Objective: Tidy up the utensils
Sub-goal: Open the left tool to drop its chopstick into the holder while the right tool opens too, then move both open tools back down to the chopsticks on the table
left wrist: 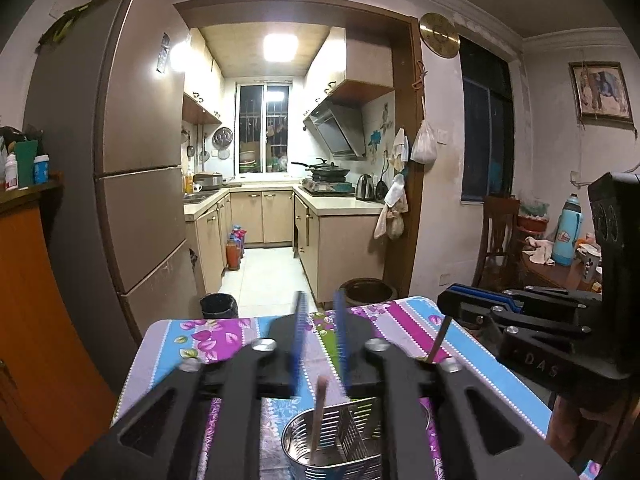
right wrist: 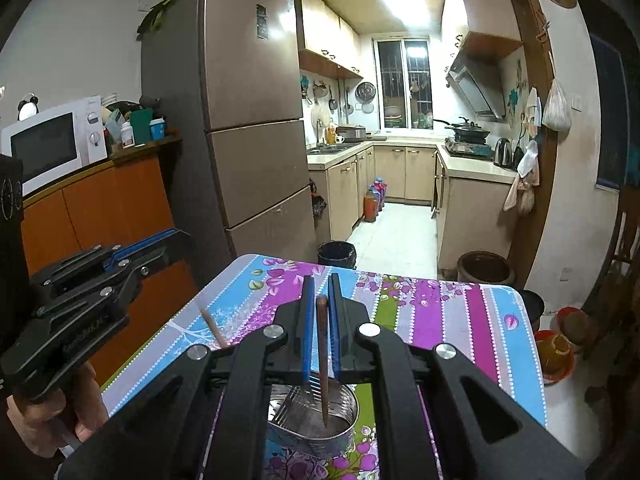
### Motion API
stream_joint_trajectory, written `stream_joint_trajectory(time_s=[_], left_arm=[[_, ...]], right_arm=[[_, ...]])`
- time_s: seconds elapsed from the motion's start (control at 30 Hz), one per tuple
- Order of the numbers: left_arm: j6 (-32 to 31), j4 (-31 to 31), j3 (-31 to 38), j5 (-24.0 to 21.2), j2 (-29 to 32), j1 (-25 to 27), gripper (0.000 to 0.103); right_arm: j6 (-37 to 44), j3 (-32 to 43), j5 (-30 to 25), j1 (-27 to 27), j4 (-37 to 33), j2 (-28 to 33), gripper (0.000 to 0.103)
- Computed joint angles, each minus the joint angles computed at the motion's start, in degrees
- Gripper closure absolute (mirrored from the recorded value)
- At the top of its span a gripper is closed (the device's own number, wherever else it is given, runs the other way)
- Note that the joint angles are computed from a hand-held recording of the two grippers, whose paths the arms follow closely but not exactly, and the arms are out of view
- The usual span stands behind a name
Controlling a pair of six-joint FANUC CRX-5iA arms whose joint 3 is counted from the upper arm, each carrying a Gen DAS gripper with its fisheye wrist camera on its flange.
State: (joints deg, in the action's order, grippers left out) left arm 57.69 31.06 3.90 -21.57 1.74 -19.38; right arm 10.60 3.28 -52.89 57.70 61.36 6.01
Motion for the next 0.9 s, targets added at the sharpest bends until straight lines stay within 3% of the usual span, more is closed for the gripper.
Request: stream_joint_trajectory(time_s=[0.13, 0.2, 0.27, 0.4, 0.53, 0.63, 0.7, 0.8, 0.9], left_arm=[[1.02, -0.76, -1.11, 0.50, -1.38, -0.05, 0.069], [1.23, -0.62, -2.88, 1.12, -3.24, 0.03, 0.064], [-2.83, 3.62, -6.65, 2.90, -5.84, 0.14, 0.055], [-17.25, 18.71, -20.15, 8.01, -15.43, -0.76, 0.041], [-33.36, 33.48, -38.57, 13.78, -29.30, -3.87, 0.029], [-28.91, 29.04, -48.12, 11.54, -37.41, -1.49, 0.028], [-22.44, 22.41, -53.51, 9.14, -41.93, 1.05, 0.028], [-16.08, 17.67, -58.71, 5.07, -45.33, 3.30, 0.028], [-14.85, 15.78, -62.14, 1.73, -48.00, 5.02, 0.028]], right_arm=[[-1.30, -0.79, -0.46, 0.82, 1.79, -1.14, 0.063], [-2.75, -1.98, -1.32, 1.99, 3.27, -2.65, 0.057], [-4.02, -4.25, -2.08, 3.91, 4.96, -5.07, 0.057], [-9.23, -12.83, -5.34, 11.58, 9.41, -12.47, 0.057], [-20.88, -25.78, -15.44, 23.92, 15.98, -18.68, 0.057], [-34.24, -33.99, -27.42, 34.73, 13.27, -18.13, 0.059], [-41.89, -36.46, -30.88, 38.65, 8.79, -16.50, 0.067], [-50.91, -38.30, -31.56, 41.80, 1.54, -12.46, 0.076], [-51.78, -37.98, -28.77, 42.38, 0.25, -8.86, 0.083]])
